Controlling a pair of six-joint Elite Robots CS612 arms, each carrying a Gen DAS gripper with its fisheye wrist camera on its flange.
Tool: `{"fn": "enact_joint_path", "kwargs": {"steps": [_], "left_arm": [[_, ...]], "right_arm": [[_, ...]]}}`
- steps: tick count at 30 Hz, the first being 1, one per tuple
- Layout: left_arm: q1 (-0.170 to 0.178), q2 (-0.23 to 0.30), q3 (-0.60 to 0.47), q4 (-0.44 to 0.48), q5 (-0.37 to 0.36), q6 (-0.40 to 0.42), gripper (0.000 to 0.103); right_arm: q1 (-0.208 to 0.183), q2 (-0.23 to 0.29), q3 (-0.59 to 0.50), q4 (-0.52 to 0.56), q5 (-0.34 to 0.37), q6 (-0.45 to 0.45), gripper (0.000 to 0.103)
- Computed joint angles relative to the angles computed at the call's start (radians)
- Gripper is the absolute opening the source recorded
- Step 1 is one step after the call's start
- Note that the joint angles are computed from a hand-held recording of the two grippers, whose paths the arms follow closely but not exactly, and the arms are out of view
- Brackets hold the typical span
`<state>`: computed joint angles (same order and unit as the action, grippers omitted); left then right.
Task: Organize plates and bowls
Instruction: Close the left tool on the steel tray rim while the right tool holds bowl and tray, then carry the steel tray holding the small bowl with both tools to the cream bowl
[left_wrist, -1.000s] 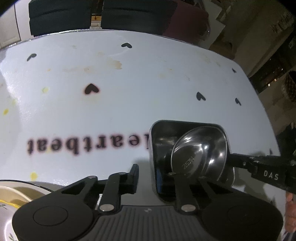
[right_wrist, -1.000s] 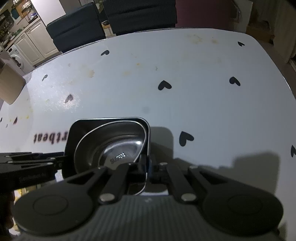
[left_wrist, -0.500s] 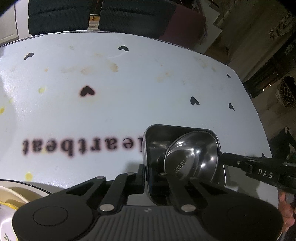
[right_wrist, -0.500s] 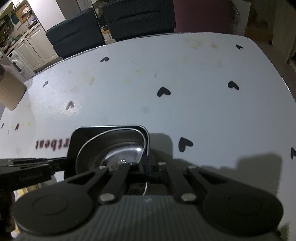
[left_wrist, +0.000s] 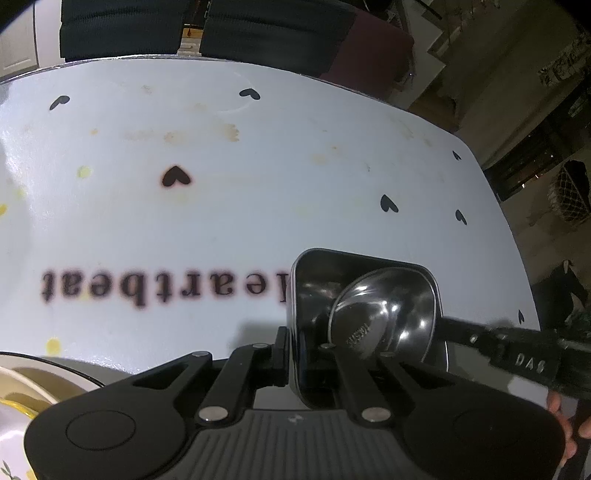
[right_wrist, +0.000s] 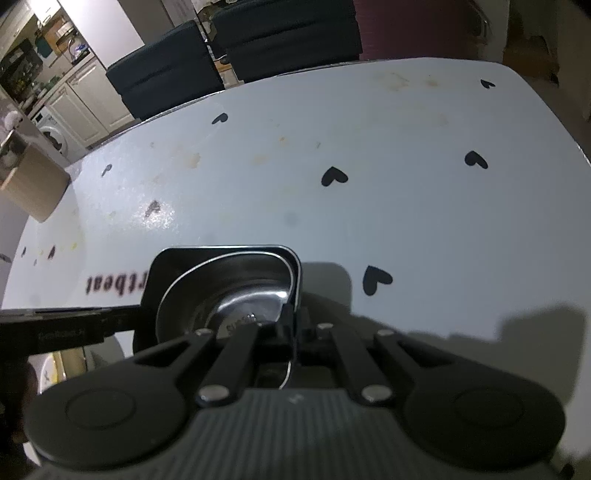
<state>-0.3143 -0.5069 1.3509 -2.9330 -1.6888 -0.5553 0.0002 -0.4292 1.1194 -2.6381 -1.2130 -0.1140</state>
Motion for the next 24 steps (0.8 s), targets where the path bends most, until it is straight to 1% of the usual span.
{"fn": "enact_joint_path", "kwargs": {"steps": [1, 3, 4, 8, 10, 17, 24], "left_arm": [[0.000, 0.001, -0.001, 0.003, -0.002, -0.002, 0.006], [0.000, 0.001, -0.003, 0.007, -0.002, -0.006, 0.006], [0.001, 0.000, -0.003, 0.007, -0.005, -0.009, 0.005], [0.006, -0.001, 0.001, -0.011, -0.018, -0.024, 0.004], [0.006, -0.001, 0.002, -0.014, -0.020, -0.020, 0.003], [0.003, 0.002, -0.001, -0.013, -0.011, -0.011, 0.003], [0.007, 0.003, 0.010, -0.069, -0.022, -0.026, 0.003]], "right_arm": [[0.000, 0.002, -0.005, 0.013, 0.004, -0.006, 0.006], [0.003, 0.006, -0.013, 0.048, -0.011, -0.032, 0.008], [0.004, 0.006, -0.011, 0.046, -0.012, -0.036, 0.009], [0.002, 0.003, -0.005, 0.020, -0.002, -0.016, 0.007], [0.001, 0.002, -0.005, 0.026, -0.002, -0.015, 0.005], [0.005, -0.002, 0.002, 0.021, -0.015, -0.024, 0.005], [0.002, -0.002, 0.007, 0.012, -0.006, -0.014, 0.005]]}}
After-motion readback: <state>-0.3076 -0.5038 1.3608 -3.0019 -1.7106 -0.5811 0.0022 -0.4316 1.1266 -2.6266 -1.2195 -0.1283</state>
